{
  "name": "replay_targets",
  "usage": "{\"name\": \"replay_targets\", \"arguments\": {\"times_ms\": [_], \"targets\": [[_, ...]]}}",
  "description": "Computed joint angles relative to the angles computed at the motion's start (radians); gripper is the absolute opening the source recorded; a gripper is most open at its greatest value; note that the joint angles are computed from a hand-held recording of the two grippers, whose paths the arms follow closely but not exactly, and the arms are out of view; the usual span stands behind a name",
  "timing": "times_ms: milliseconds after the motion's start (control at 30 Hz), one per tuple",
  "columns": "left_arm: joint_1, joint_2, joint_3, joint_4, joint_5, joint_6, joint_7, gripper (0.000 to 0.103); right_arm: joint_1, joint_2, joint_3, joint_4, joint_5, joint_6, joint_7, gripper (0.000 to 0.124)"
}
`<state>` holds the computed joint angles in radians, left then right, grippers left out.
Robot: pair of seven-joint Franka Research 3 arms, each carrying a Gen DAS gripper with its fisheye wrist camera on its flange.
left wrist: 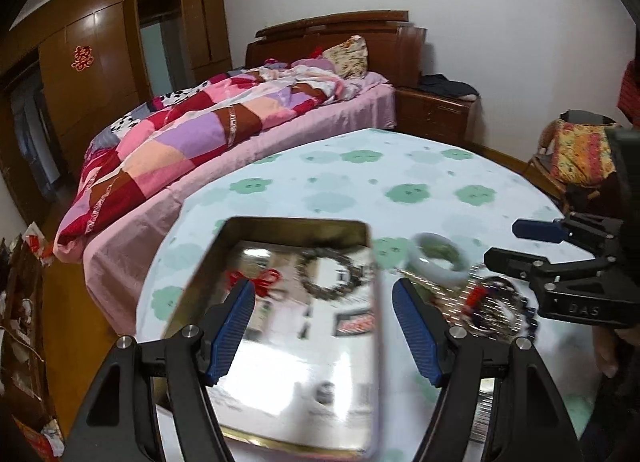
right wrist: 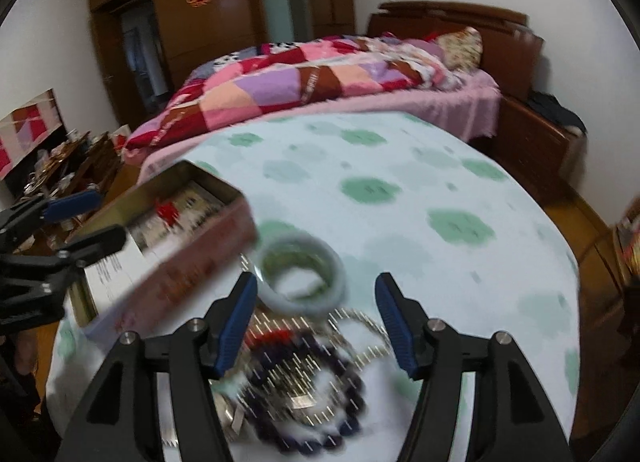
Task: Organize jewelry
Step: 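Close the left tool around the silver wristwatch and lift it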
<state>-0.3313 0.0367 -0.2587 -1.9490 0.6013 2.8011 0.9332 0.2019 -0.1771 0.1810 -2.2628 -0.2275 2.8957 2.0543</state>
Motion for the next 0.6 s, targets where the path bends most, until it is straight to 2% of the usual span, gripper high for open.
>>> {"name": "replay_targets", "arguments": {"times_ms": [200,367,600], "targets": [[-0.024,-0.038,-0.029,-0.06,-0.108,0.025,0.086,0.071,-0.028,-0.113,0.021,-0.128,0.025,0.014,0.05,0.065],[-0.044,-0.037,-0.042,-0.075,-0.115,0.006,0.094,0.071,-0.07,-0.182,0.075,-0.194,0.023,0.025,0.065,0.066],[-0.067,-0.015,-0.055,-0.092,-0.251,0.007,0.218,0.071,-0.124,-0.214,0.131,-0.233,0.003,0.04,0.091,0.069]]}}
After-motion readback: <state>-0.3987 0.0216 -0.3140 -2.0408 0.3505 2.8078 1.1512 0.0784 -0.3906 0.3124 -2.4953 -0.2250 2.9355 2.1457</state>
